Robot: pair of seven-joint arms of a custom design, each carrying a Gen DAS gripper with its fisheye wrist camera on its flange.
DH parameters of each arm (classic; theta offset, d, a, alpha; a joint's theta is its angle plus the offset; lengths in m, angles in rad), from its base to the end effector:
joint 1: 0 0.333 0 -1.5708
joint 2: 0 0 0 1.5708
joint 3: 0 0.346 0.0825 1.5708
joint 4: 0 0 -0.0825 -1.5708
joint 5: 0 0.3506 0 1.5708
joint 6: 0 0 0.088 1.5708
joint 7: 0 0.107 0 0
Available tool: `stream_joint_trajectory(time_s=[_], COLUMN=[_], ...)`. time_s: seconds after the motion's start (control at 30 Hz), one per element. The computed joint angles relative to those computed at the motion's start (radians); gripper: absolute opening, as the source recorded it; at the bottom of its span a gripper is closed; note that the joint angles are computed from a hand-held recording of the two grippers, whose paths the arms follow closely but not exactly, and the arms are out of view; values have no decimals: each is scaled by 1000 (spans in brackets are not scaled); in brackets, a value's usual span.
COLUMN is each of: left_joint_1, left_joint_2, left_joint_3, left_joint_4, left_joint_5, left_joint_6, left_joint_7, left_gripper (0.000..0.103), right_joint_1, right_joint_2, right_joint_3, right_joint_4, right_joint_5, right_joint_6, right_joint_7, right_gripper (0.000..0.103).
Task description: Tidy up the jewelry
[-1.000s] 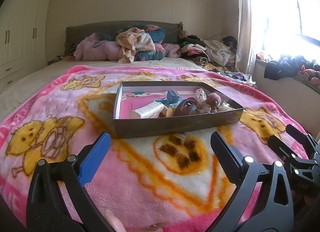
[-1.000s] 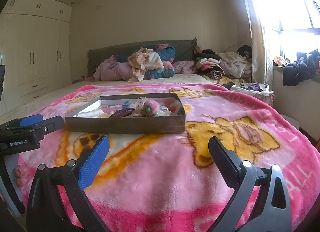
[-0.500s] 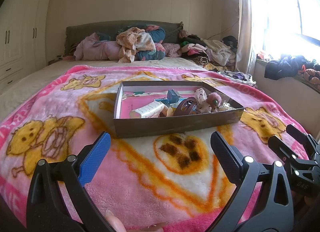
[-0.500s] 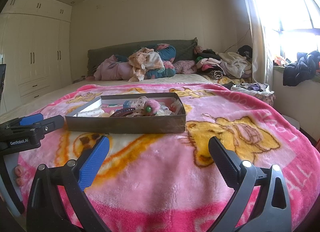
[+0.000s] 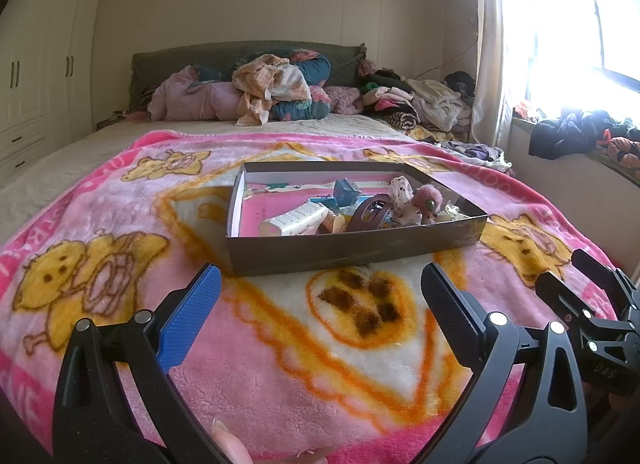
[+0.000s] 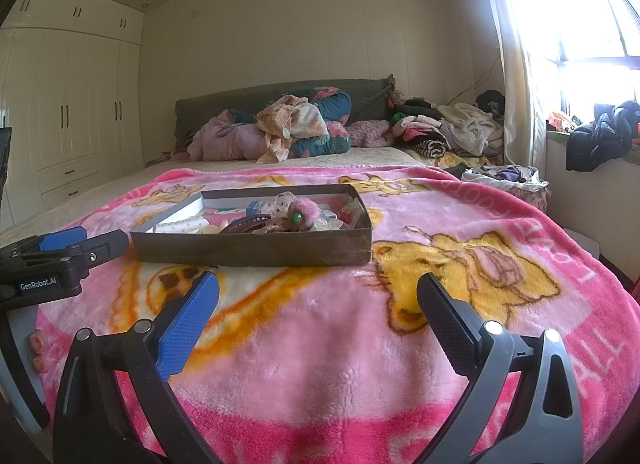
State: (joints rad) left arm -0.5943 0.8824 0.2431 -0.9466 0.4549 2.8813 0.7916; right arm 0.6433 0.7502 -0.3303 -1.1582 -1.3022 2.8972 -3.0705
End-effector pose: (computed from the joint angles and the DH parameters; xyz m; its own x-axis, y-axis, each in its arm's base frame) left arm 0.7111 -0.3966 0.5013 -0.1861 -0.9803 0.0665 -0.4330 0.0211 -0.9012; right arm 0.6786 0.3824 0.4700 0.0620 -0.9977 -0.0282 -0.2979 0.0085 -0.9546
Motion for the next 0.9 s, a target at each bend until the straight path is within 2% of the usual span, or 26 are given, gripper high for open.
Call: stream_joint_trajectory(time_s=[0.9], left_joint_1=[1], left_joint_2=[2], left_joint_3=[-7], left_joint_4=[3], left_joint_5=[-3], left_joint_6=[-3], left_joint_7=[7], left_gripper=[91], right_joint_1=[1], right_joint_2=[-2], right_joint_3=[-2], right_joint_4=[-3], right_joint_5=[-8], right_joint_6=[0], right_joint_7=[9], right_gripper=[97])
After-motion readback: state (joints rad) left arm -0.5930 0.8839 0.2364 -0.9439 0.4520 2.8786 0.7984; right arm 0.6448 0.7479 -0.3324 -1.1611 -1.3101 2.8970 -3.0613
